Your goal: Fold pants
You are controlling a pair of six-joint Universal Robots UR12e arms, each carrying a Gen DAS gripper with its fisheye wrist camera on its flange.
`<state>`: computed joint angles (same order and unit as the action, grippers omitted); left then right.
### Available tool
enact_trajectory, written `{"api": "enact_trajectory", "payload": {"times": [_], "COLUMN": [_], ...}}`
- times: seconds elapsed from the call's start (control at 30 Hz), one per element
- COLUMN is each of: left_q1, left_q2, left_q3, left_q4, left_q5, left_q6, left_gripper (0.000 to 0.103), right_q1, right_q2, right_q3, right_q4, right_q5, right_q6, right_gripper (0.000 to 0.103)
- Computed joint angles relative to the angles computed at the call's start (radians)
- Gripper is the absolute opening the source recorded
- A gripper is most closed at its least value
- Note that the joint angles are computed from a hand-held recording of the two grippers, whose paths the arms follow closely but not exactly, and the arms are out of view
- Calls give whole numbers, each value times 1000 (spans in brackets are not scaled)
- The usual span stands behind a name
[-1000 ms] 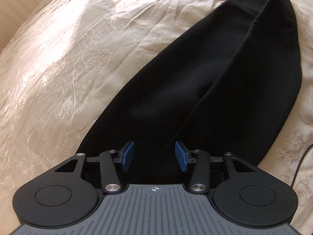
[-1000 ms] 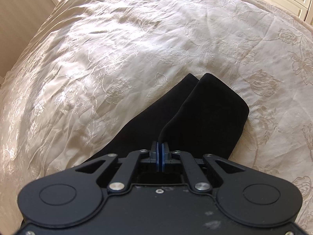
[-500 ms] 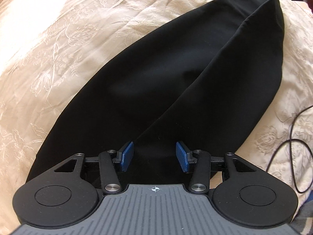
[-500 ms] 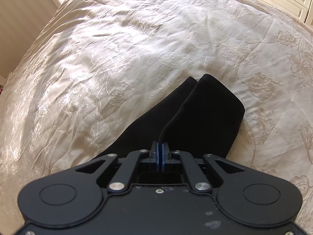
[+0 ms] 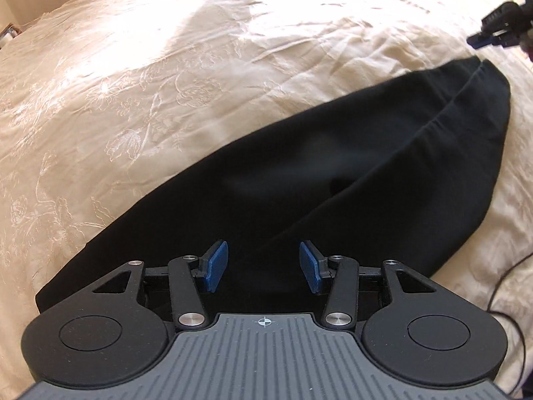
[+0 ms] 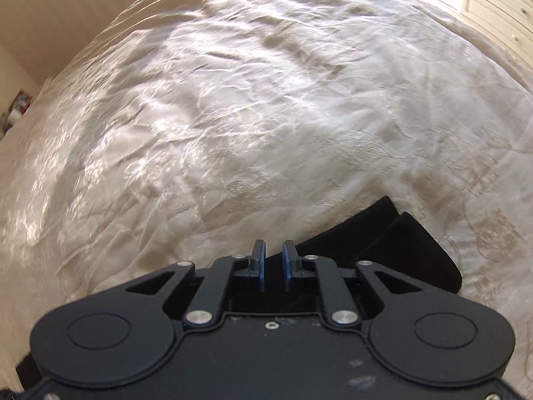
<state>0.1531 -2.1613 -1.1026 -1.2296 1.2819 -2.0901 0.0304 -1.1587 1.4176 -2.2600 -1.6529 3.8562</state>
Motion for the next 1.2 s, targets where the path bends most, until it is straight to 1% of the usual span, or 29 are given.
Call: {"api": "enact_trajectory", "payload": {"times": [0.03,0.07,0.2,0.27,0.4,0.47,0.53,0.6,0.73,0.83,0.9,0.93,0.97,1.0,1.03,1.13,1.2], "left_q1": [-1,-2,0,5,9,14,15,19,29,33,34,35,35,34,34,34,37], "left_q2": [3,5,-3,-2,2,7,14,26,55,73,82,84,86,87,88,87,89], "left_q3": [-6,-9,0,-1,-16,-26,-42,-64,-114,-144,-160,-165,-168,-171,-173,-181,-184], "left_q4": [-3,-14,-53,-48,-9,13,34,61,107,128,141,145,149,154,159,190,212], "left_q5": [14,28,55,59,61,57,55,61,74,85,89,91,92,95,98,99,83], "left_q6": [14,25,37,27,-42,-90,-147,-193,-256,-282,-297,-306,-315,-328,-338,-371,-391], "left_gripper": [46,46,46,46,46,46,46,46,46,46,46,46,46,46,46,46,46], "right_q1": [7,14,39,58,103,120,132,144,160,166,169,170,170,170,170,173,174], "right_q2": [6,12,41,59,112,140,166,192,232,252,259,262,264,265,262,237,213], "right_q3": [-9,-17,-45,-62,-138,-178,-215,-251,-311,-344,-360,-368,-373,-379,-378,-350,-316], "right_q4": [5,7,6,-4,8,20,39,61,117,162,198,217,235,250,260,221,139], "right_q5": [32,62,203,274,366,406,441,463,478,482,488,490,496,495,505,499,471], "right_q6": [-69,-119,-262,-336,-540,-636,-712,-791,-929,-995,-1021,-1030,-1043,-1051,-1056,-1065,-1038], "right_gripper": [24,26,27,28,34,35,36,36,36,36,38,37,29,5,6,5,4]}}
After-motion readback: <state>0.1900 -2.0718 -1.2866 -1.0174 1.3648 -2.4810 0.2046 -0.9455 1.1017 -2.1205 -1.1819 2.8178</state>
